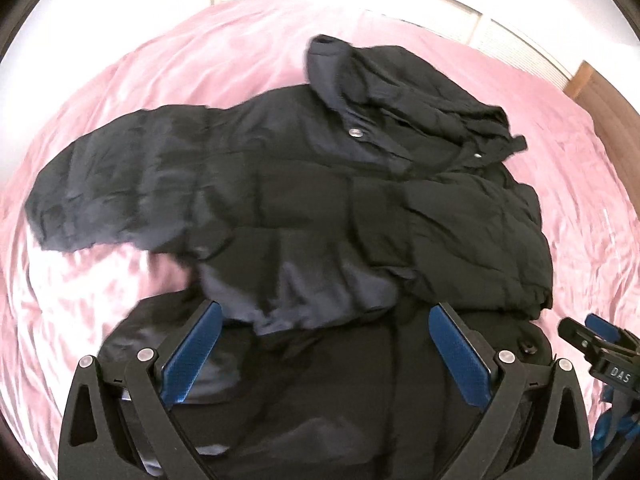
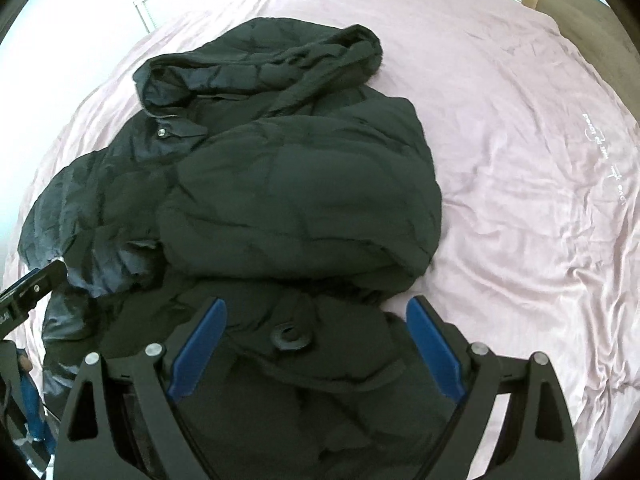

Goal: Fold large clothes

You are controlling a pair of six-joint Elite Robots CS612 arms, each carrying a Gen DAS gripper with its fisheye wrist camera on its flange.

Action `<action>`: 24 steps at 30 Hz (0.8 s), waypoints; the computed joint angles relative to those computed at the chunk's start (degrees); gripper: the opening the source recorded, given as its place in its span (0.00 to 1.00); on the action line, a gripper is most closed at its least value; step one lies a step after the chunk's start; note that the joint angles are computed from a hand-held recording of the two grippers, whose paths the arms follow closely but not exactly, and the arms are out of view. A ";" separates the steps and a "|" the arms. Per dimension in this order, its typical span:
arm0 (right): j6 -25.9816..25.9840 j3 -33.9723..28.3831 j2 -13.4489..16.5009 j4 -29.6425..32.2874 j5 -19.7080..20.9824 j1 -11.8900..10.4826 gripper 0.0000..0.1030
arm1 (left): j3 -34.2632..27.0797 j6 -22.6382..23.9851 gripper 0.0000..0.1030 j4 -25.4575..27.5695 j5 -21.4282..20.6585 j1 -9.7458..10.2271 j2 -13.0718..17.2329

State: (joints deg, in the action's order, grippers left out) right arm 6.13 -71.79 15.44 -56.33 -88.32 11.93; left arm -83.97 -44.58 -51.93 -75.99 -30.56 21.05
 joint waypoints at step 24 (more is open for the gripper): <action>1.77 9.46 -4.93 -1.10 0.10 3.67 0.90 | -15.70 -15.55 0.99 4.73 -9.77 12.03 7.34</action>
State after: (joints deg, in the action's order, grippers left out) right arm 7.90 -62.33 10.51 -57.43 -88.22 15.60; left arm -99.67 -60.13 -47.19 -85.76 -18.52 28.39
